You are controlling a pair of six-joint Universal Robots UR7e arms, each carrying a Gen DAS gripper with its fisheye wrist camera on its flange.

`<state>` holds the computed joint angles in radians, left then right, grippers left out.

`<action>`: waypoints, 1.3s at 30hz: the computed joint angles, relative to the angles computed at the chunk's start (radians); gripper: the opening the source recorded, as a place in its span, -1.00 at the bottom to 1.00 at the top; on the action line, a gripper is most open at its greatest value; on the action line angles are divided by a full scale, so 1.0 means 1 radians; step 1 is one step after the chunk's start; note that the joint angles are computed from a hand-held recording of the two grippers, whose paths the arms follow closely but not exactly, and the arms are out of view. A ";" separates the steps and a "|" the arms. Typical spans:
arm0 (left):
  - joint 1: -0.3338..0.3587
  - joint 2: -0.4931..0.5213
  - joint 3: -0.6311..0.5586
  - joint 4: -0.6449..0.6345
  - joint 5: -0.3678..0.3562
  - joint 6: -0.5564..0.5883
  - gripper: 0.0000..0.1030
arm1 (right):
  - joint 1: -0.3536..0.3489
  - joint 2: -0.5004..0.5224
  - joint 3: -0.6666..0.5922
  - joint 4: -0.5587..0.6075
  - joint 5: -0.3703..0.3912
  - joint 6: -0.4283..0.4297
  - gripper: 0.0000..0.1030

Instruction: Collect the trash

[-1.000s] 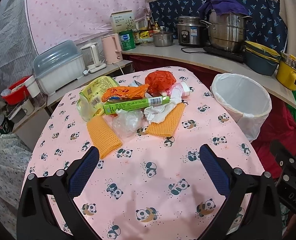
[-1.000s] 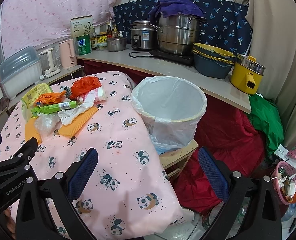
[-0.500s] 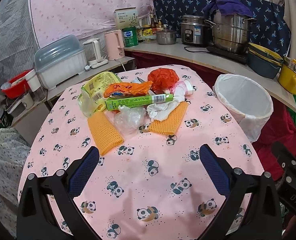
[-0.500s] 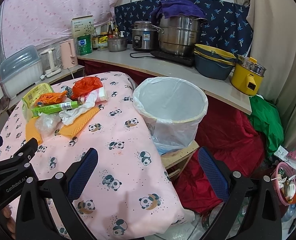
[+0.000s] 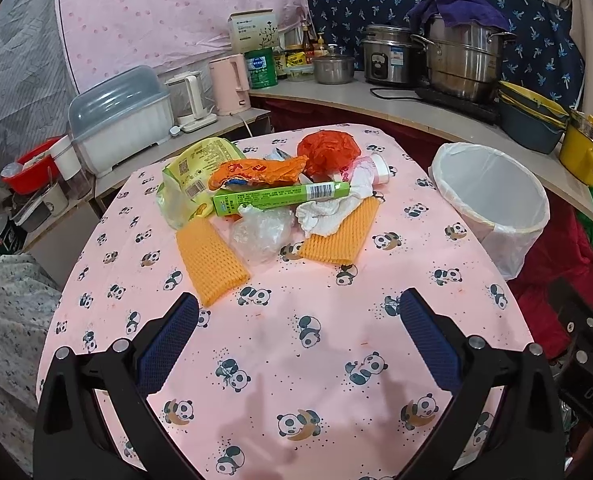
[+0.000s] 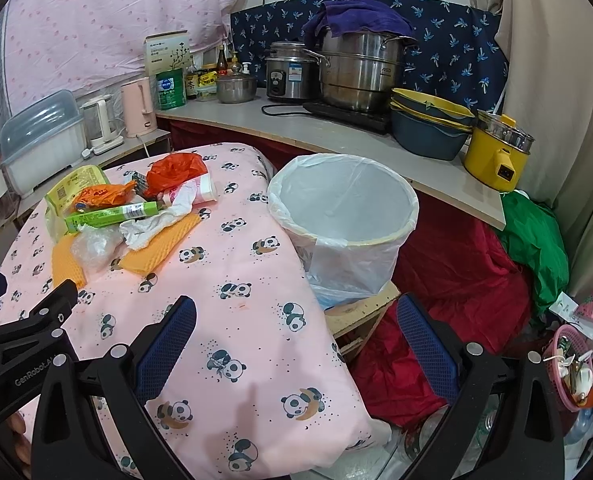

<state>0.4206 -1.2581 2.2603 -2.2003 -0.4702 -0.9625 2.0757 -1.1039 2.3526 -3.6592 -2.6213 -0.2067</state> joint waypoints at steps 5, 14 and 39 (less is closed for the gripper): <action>0.000 0.000 0.000 -0.004 -0.003 0.003 0.86 | 0.002 0.002 -0.001 0.000 0.000 0.002 0.87; -0.002 0.003 -0.003 -0.011 -0.005 0.009 0.86 | 0.002 0.004 -0.002 -0.003 -0.003 0.003 0.87; 0.033 0.070 -0.044 -0.156 -0.002 0.120 0.86 | -0.058 -0.010 -0.019 -0.013 0.037 -0.017 0.87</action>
<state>0.4539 -1.1877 2.2163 -2.3561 -0.4717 -0.8422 2.0172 -1.1138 2.3335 -3.6720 -2.5845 -0.2236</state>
